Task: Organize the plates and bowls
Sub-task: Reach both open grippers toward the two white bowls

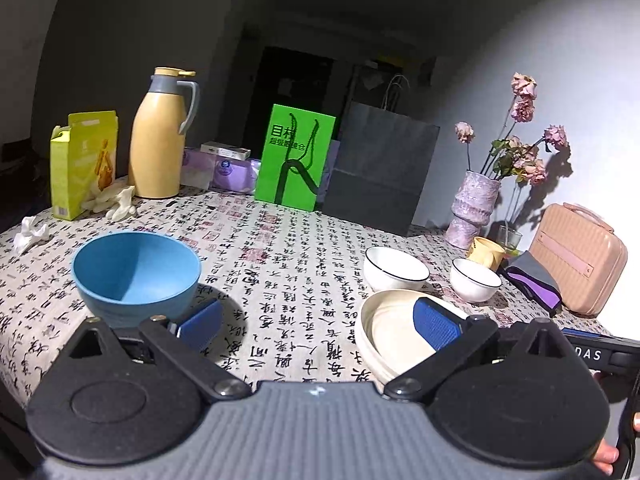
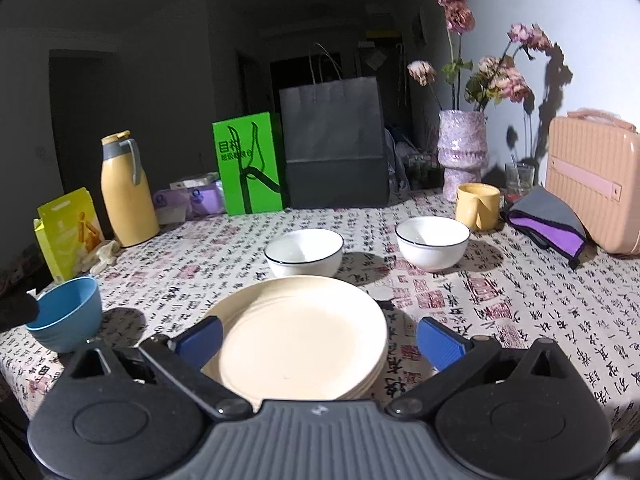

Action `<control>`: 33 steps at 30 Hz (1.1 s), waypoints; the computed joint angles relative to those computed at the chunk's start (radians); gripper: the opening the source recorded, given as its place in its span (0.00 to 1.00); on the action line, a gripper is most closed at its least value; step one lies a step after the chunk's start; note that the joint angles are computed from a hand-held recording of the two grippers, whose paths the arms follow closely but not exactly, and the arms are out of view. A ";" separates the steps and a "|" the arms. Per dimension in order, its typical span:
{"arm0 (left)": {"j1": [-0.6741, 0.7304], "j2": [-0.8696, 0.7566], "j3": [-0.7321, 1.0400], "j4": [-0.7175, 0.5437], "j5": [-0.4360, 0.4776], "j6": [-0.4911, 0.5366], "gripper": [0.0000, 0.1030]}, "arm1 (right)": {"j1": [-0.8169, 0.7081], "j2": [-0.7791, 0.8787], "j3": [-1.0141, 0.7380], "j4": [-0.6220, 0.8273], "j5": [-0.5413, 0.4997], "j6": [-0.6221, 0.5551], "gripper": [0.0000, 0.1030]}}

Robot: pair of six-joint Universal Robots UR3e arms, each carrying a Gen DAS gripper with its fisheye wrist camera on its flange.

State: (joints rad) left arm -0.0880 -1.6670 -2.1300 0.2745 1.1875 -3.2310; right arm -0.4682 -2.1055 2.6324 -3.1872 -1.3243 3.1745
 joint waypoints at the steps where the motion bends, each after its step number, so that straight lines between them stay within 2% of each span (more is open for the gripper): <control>1: -0.002 -0.007 0.012 -0.004 -0.001 -0.001 1.00 | -0.012 0.000 -0.003 0.012 0.008 -0.005 1.00; 6: -0.016 -0.051 0.089 -0.045 -0.013 -0.015 1.00 | -0.030 0.026 -0.039 0.041 0.005 -0.030 1.00; 15: -0.065 -0.153 0.268 -0.144 0.022 0.011 1.00 | -0.073 0.116 -0.135 0.064 0.036 -0.056 1.00; 20: -0.103 -0.236 0.413 -0.224 0.065 0.017 1.00 | -0.071 0.234 -0.206 0.043 0.040 -0.092 1.00; 33: -0.170 -0.496 0.890 -0.505 0.120 -0.017 1.00 | -0.084 0.516 -0.544 0.161 0.130 -0.128 1.00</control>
State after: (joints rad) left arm -0.2584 -2.1633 -1.2397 -0.2304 1.3073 -3.2481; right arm -0.5518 -1.5892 2.0884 -3.0265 -1.1941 3.0465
